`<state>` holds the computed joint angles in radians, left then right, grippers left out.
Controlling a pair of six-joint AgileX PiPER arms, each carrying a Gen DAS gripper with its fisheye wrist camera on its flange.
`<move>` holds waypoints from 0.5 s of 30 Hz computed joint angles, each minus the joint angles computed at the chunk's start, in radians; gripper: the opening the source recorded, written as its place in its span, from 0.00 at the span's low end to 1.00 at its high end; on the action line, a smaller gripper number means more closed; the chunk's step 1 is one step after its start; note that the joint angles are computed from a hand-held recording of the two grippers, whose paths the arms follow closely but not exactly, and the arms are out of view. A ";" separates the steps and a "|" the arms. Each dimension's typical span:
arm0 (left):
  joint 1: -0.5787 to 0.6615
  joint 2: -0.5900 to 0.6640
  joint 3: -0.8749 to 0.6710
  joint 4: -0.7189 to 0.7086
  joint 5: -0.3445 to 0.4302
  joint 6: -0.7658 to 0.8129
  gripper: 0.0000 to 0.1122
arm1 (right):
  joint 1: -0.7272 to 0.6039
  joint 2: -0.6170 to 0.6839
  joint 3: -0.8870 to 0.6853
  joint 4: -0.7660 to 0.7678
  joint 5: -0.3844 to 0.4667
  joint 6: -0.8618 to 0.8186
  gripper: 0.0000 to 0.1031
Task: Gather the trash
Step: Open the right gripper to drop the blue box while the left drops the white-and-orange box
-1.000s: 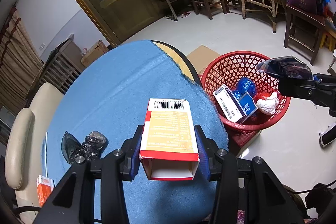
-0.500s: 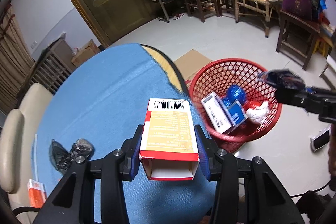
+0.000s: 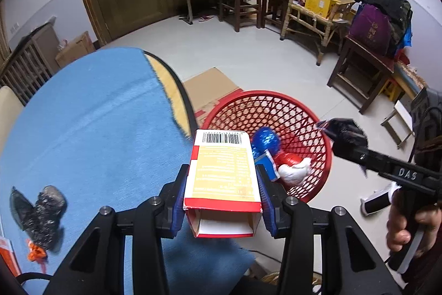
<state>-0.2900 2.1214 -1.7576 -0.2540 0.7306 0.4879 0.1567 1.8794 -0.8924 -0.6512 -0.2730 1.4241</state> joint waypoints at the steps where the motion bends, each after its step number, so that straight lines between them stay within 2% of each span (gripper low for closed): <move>1: -0.007 0.014 -0.024 -0.005 0.012 -0.004 0.42 | -0.006 0.005 -0.002 -0.006 -0.004 0.010 0.63; 5: -0.030 0.070 -0.122 -0.022 0.065 -0.015 0.43 | -0.044 0.034 -0.008 -0.018 -0.047 0.050 0.63; 7: -0.042 0.094 -0.165 -0.012 0.087 -0.029 0.50 | -0.075 0.059 -0.016 -0.059 -0.108 0.102 0.66; 8: -0.046 0.101 -0.177 -0.011 0.087 -0.033 0.57 | -0.083 0.067 -0.022 -0.076 -0.125 0.123 0.67; 9: -0.047 0.101 -0.180 -0.012 0.082 -0.032 0.58 | -0.085 0.073 -0.032 -0.078 -0.119 0.131 0.68; 12: -0.042 0.095 -0.175 -0.016 0.076 -0.018 0.58 | -0.092 0.085 -0.050 -0.076 -0.121 0.139 0.68; 15: -0.020 0.058 -0.119 -0.022 0.049 0.006 0.58 | -0.082 0.074 -0.044 -0.010 -0.122 0.077 0.68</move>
